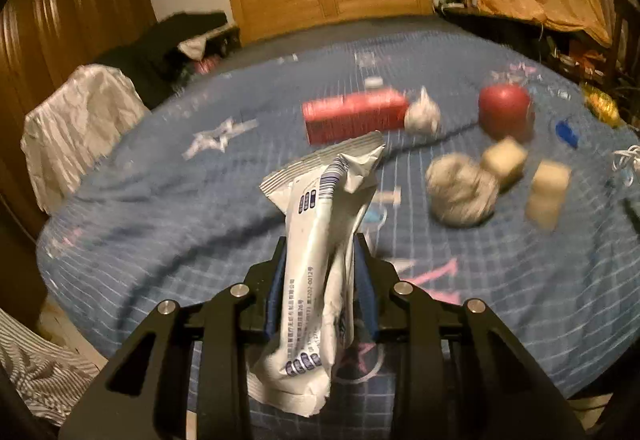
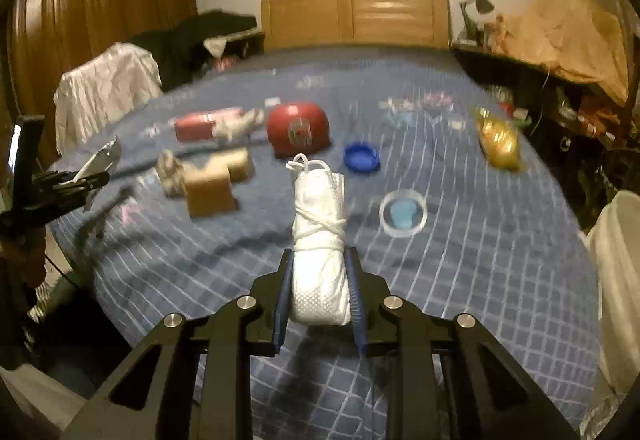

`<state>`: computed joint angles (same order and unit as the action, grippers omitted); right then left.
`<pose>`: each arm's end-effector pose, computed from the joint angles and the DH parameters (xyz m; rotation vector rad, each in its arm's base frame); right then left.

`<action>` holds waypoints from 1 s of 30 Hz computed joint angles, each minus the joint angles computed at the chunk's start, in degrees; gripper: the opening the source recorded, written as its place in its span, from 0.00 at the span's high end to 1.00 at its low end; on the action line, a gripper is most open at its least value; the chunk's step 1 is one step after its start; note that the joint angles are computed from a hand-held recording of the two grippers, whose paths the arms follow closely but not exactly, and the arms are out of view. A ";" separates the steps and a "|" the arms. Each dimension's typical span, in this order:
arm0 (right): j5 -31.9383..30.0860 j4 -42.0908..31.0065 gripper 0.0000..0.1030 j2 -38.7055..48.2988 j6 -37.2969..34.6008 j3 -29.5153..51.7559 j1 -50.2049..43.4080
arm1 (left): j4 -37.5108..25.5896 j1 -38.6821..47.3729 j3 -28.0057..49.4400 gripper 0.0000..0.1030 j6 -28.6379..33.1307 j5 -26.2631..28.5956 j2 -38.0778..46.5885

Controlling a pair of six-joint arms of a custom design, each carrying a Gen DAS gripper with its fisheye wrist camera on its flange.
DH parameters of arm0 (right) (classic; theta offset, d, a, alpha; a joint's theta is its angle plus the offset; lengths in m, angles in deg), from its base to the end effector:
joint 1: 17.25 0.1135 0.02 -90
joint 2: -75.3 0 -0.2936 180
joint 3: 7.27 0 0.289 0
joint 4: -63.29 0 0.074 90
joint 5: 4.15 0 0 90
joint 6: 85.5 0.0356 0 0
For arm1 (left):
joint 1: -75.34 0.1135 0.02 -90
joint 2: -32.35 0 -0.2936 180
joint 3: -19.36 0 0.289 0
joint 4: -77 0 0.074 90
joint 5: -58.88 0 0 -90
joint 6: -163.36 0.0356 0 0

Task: Collect trash
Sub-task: 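Carry the white packet and rope bundle with both tools over the white bucket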

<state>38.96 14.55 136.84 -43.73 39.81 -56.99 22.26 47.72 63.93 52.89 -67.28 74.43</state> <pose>0.1737 -0.1106 0.2117 -0.3957 2.2119 0.3276 0.1459 -0.0527 0.2416 -0.1116 2.2864 0.3613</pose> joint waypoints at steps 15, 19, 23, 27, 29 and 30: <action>-15.49 -19.66 0.74 7.31 -15.43 20.02 -21.72 | 5.89 -27.83 28.19 0.71 -2.84 -16.74 27.02; -16.88 -21.62 0.74 15.18 -17.10 28.64 -28.06 | 10.98 -32.24 36.60 0.71 0.29 -15.47 36.57; -16.51 -21.18 0.74 23.43 -15.85 37.13 -33.17 | 15.20 -35.14 44.76 0.71 3.46 -12.22 46.10; -15.05 -19.64 0.74 31.95 -12.54 45.96 -37.39 | 17.51 -36.83 52.97 0.71 5.93 -7.88 55.22; -14.12 -18.78 0.74 35.96 -10.57 50.26 -38.88 | 17.81 -36.81 58.14 0.71 6.81 -4.24 60.37; -13.66 -18.28 0.74 38.06 -9.37 52.65 -39.62 | 17.82 -37.02 60.86 0.71 7.22 -2.84 62.93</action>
<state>25.30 -3.73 174.91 -53.09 92.46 -96.61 40.09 10.71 124.79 60.11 -70.12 137.36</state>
